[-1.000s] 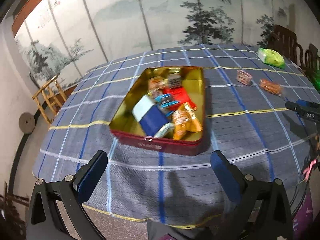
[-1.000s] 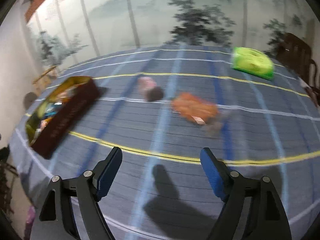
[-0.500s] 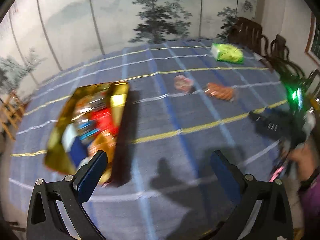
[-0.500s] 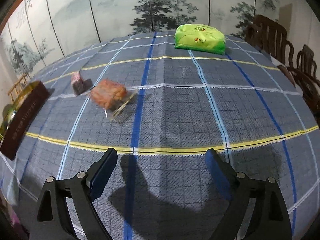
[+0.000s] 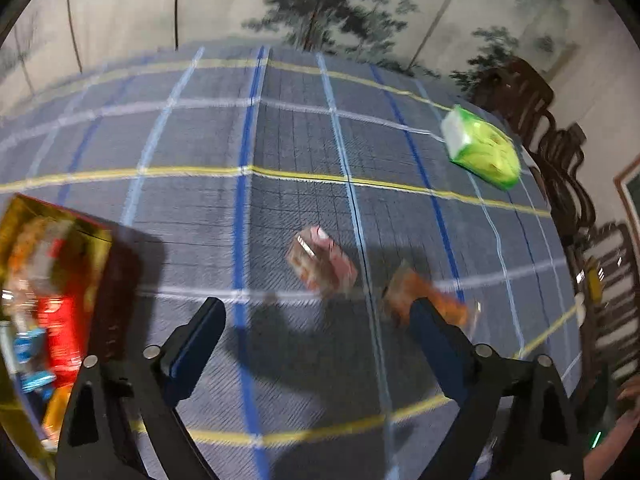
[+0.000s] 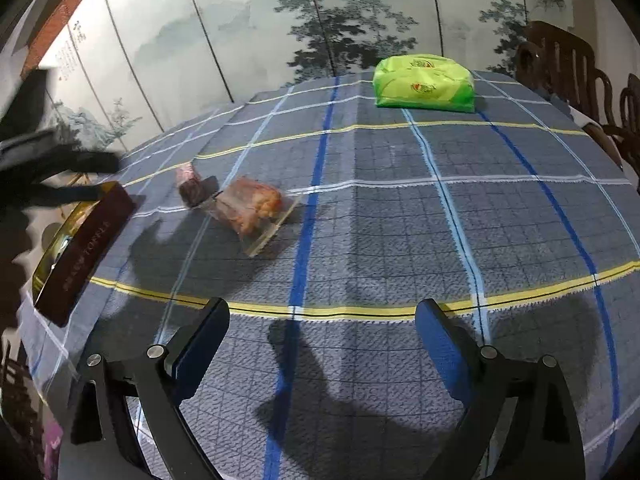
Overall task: Organize snacks
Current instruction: 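Grasp the pink-and-white packet with the left tool while the right tool grasps the orange cookie bag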
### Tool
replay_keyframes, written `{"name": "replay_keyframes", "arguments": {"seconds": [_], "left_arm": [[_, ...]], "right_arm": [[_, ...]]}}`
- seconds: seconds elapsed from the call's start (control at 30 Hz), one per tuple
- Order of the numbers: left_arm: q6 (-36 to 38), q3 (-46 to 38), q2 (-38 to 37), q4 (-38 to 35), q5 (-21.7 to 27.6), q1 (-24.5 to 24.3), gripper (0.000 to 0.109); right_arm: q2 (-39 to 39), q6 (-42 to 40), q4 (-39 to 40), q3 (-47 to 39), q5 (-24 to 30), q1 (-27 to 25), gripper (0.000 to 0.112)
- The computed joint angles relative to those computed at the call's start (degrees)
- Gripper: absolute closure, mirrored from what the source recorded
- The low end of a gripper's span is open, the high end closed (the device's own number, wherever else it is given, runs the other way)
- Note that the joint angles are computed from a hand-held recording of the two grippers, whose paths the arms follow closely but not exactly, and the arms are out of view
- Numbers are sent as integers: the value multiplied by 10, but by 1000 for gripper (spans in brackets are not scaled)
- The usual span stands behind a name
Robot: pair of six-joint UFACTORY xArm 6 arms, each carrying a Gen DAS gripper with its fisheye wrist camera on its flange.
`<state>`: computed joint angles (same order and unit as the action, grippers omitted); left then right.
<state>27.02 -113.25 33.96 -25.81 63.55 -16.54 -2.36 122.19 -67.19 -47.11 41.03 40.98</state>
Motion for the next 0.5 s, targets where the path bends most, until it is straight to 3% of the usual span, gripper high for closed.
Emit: {"name": "replay_keyframes", "arguments": {"seconds": [0.2,0.27,0.37,0.43,0.5], "left_arm": [[-90,-119,90,71,31,-24,27],[-119,-146,112,97,37,-31,41],[-145,-219,160,112,74,-37,46],[-143,-189,147,118,42,-43,50],[-126,-130,118,112,-12,-46,72]], "right_arm": [[-3,22,-38,3,-9,5,18],[-5,29,-46,6,-14,4,18],[-7,39,-57,9,-18,4,18],[-10,45,-66,12,-22,2,18],[-13,52,-72,15,-24,1,18]]}}
